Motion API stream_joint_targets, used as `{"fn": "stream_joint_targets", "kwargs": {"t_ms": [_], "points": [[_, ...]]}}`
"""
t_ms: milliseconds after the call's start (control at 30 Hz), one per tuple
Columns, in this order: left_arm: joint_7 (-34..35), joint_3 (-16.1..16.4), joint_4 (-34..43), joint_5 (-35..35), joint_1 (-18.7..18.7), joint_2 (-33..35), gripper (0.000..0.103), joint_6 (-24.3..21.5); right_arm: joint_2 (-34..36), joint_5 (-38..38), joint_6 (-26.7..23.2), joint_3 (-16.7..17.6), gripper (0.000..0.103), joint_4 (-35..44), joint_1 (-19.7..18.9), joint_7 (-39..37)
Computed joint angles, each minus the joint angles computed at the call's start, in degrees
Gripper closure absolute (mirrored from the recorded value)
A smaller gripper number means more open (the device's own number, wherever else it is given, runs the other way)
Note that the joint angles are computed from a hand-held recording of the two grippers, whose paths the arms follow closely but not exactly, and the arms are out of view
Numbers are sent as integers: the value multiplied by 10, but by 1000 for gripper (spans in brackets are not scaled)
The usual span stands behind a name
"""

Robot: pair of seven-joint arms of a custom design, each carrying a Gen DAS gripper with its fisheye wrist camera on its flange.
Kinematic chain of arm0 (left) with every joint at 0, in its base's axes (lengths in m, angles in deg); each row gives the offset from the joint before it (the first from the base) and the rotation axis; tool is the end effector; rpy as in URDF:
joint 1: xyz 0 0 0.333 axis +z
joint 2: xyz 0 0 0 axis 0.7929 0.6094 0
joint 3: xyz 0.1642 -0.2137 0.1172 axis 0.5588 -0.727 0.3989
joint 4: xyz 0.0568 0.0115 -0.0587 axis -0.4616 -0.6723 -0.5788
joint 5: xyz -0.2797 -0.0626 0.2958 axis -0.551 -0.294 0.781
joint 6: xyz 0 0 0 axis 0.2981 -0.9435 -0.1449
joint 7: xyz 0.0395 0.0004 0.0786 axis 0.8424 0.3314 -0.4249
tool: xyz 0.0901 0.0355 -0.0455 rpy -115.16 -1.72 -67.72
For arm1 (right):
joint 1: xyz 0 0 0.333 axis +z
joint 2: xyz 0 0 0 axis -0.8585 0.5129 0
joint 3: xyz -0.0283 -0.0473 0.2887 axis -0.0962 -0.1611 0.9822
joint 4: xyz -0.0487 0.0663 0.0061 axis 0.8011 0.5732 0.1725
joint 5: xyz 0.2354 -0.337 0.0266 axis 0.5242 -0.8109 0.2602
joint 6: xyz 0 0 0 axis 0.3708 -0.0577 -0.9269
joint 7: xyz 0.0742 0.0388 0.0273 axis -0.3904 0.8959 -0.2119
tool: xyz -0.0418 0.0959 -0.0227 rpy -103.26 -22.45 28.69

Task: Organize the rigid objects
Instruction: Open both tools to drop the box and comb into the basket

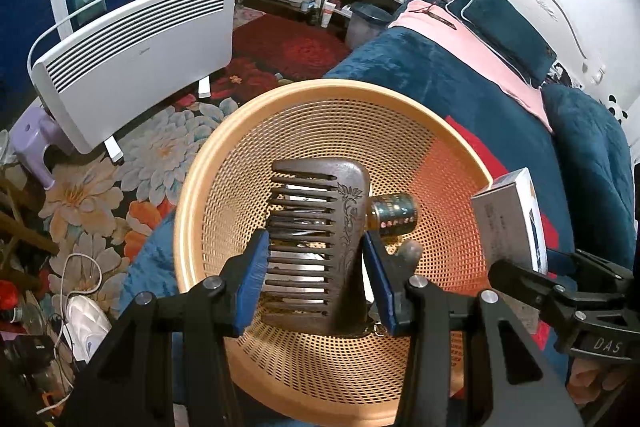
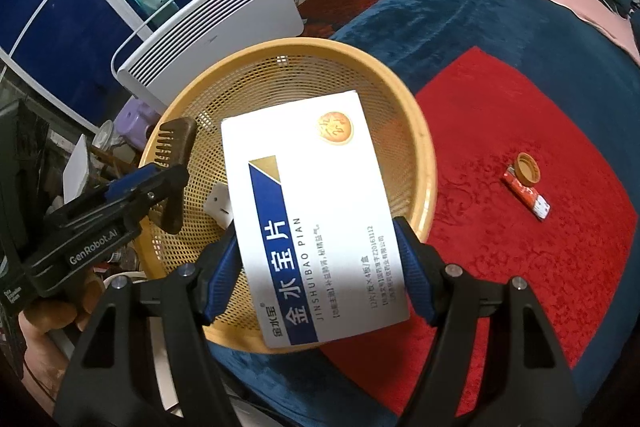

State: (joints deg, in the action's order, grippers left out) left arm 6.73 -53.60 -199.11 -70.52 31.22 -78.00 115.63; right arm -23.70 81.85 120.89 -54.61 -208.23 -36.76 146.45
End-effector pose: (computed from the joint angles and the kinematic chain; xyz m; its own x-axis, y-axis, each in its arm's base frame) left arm 0.4531 -0.3327 0.5282 -0.4229 -0.8715 0.2483 -0.8304 0.2631 -0.4911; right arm 0.3599 0.2589 0.5478 -0.2296 -0.9409 -0.2492 -0.8637 0.3150 -0.3936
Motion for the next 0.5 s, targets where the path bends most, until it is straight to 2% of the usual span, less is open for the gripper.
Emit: {"fn": "stream_joint_targets", "kwargs": {"t_ms": [300, 367, 400, 433, 500], "points": [[18, 3, 2, -10, -1, 6, 53, -3, 12, 5, 11, -4, 30, 3, 1, -1], [17, 1, 1, -10, -1, 4, 36, -2, 7, 18, 24, -11, 29, -7, 5, -2], [16, 2, 0, -13, -1, 2, 19, 2, 5, 21, 22, -11, 26, -8, 4, 1], [15, 2, -2, -16, -2, 1, 10, 6, 4, 20, 18, -9, 24, -7, 2, 5], [22, 5, -4, -33, -5, -3, 5, 13, -1, 12, 9, -3, 14, -7, -4, 15]]}}
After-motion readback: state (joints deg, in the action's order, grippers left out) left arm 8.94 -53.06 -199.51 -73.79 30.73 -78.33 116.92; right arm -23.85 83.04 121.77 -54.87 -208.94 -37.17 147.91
